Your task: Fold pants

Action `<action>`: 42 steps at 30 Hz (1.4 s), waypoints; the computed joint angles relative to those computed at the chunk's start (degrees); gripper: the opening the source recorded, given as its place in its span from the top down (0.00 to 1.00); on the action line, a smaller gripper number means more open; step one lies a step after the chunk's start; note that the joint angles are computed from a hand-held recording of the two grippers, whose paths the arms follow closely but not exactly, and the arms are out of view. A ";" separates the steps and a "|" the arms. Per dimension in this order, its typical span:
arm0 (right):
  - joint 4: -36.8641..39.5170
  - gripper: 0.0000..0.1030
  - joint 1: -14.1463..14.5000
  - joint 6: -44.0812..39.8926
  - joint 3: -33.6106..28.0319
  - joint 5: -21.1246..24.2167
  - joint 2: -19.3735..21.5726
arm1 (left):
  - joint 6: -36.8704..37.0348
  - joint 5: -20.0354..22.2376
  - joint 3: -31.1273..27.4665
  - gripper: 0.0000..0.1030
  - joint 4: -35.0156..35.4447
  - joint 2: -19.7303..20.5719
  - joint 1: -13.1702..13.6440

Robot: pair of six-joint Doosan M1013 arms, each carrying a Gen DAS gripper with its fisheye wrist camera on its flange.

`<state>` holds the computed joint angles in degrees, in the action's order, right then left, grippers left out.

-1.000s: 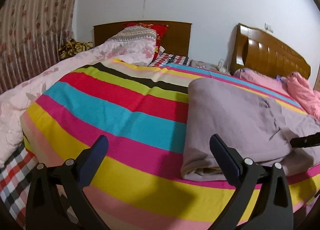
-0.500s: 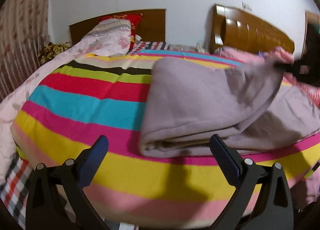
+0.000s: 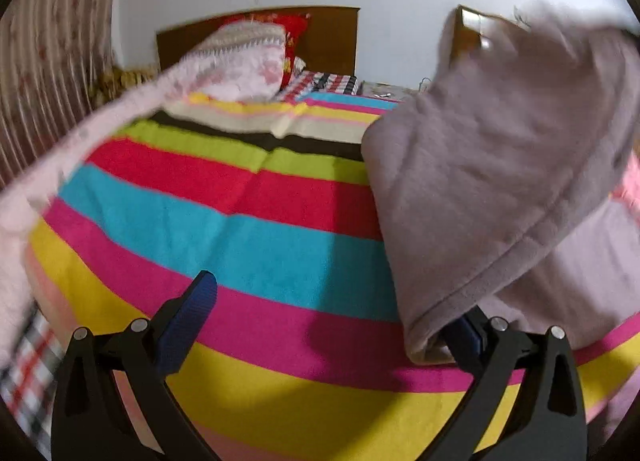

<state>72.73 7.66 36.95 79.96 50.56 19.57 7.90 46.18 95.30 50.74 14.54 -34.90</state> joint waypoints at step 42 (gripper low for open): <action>6.84 0.16 -11.16 1.88 23.69 -15.15 -8.37 | 31.25 -2.52 -25.59 0.02 -13.63 13.67 -1.74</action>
